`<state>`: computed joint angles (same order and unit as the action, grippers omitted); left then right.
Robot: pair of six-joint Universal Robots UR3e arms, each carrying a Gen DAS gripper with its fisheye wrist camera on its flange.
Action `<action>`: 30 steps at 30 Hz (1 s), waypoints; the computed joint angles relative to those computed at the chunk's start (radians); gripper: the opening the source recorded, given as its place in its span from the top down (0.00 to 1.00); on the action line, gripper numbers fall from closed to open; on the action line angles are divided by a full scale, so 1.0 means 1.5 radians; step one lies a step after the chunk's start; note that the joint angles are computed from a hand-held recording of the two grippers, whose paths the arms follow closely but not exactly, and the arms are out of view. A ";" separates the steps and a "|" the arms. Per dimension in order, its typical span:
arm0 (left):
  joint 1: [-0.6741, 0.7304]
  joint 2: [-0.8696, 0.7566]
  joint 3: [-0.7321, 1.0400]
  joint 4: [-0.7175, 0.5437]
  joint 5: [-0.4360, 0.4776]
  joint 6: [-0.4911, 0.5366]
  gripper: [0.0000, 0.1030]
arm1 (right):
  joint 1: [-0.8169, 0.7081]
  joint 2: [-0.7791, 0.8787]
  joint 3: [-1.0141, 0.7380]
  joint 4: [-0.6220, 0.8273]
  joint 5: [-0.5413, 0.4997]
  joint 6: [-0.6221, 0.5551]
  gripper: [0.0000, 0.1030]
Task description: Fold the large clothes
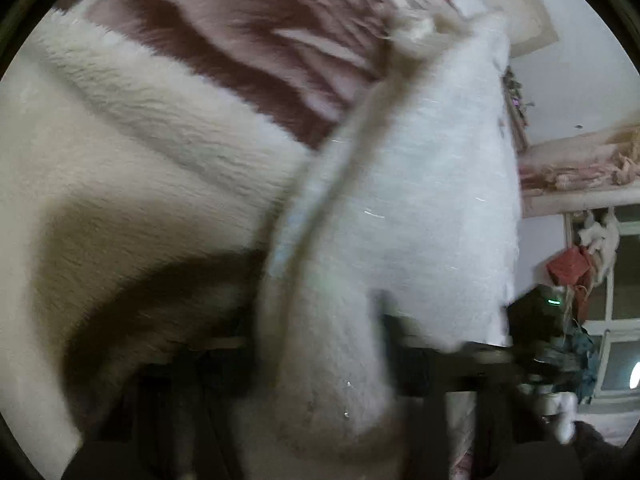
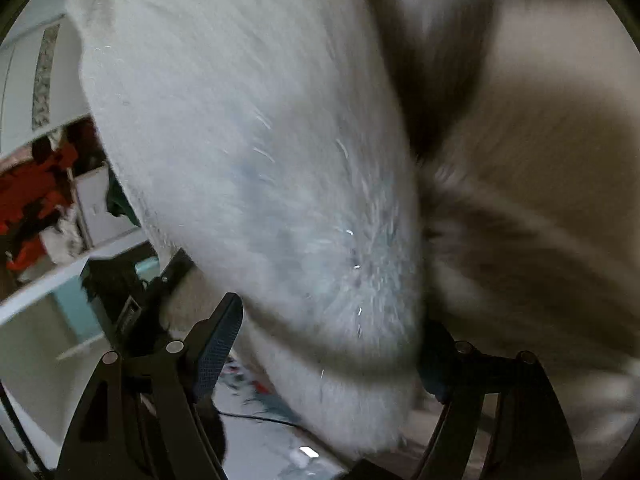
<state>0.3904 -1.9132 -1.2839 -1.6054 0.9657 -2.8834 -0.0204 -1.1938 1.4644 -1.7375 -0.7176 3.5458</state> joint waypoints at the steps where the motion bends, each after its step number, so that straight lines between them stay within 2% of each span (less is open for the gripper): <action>1: -0.004 0.022 -0.014 0.019 0.007 -0.010 0.84 | 0.001 -0.015 0.042 -0.071 0.004 0.038 0.40; 3: -0.003 0.063 -0.030 0.019 0.002 -0.011 0.88 | -0.004 -0.040 0.091 -0.138 0.027 0.076 0.79; 5: 0.009 0.111 -0.043 -0.004 -0.013 -0.014 0.89 | 0.000 -0.071 0.085 -0.125 0.011 0.078 0.81; 8: 0.026 0.189 -0.040 -0.084 -0.019 -0.003 0.90 | -0.008 -0.151 0.053 0.003 0.007 0.021 0.82; 10: 0.042 0.242 -0.051 -0.151 -0.020 0.019 0.90 | -0.035 -0.224 0.038 0.144 0.013 -0.045 0.83; 12: 0.071 0.315 -0.076 -0.264 -0.011 0.054 0.89 | -0.063 -0.295 0.028 0.302 -0.002 -0.130 0.83; 13: 0.079 0.329 -0.097 -0.280 -0.006 0.062 0.89 | -0.095 -0.329 0.025 0.401 -0.019 -0.187 0.83; 14: 0.091 0.367 -0.145 -0.312 0.006 0.071 0.89 | -0.109 -0.351 0.042 0.448 -0.037 -0.216 0.83; 17: 0.078 0.389 -0.232 -0.284 0.032 0.032 0.80 | -0.131 -0.380 0.143 0.462 -0.092 -0.241 0.80; 19: 0.076 0.371 -0.242 -0.273 0.037 -0.003 0.73 | -0.144 -0.359 0.172 0.452 -0.113 -0.233 0.66; 20: 0.082 0.356 -0.229 -0.277 0.034 -0.011 0.71 | -0.150 -0.347 0.162 0.458 -0.124 -0.231 0.64; 21: 0.095 0.348 -0.207 -0.294 0.027 -0.012 0.69 | -0.153 -0.337 0.139 0.469 -0.135 -0.239 0.58; 22: 0.111 0.340 -0.177 -0.318 0.020 -0.011 0.66 | -0.155 -0.330 0.108 0.486 -0.148 -0.252 0.46; 24: 0.145 0.325 -0.119 -0.366 0.012 -0.001 0.57 | -0.164 -0.314 0.020 0.539 -0.184 -0.282 0.32; 26: 0.153 0.293 -0.055 -0.377 -0.010 -0.014 0.56 | -0.181 -0.301 -0.047 0.577 -0.211 -0.297 0.31; 27: 0.138 0.258 -0.009 -0.362 -0.026 -0.035 0.51 | -0.198 -0.288 -0.092 0.592 -0.222 -0.305 0.30; 29: 0.082 0.174 0.079 -0.277 -0.057 -0.092 0.44 | -0.210 -0.249 -0.159 0.583 -0.223 -0.294 0.29; 30: 0.054 0.142 0.106 -0.227 -0.057 -0.118 0.43 | -0.221 -0.226 -0.194 0.577 -0.221 -0.297 0.29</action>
<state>0.4713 -1.7002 -1.1247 -1.9454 0.8804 -3.0598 -0.3520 -1.5330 1.1739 -0.8723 -1.0496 3.1005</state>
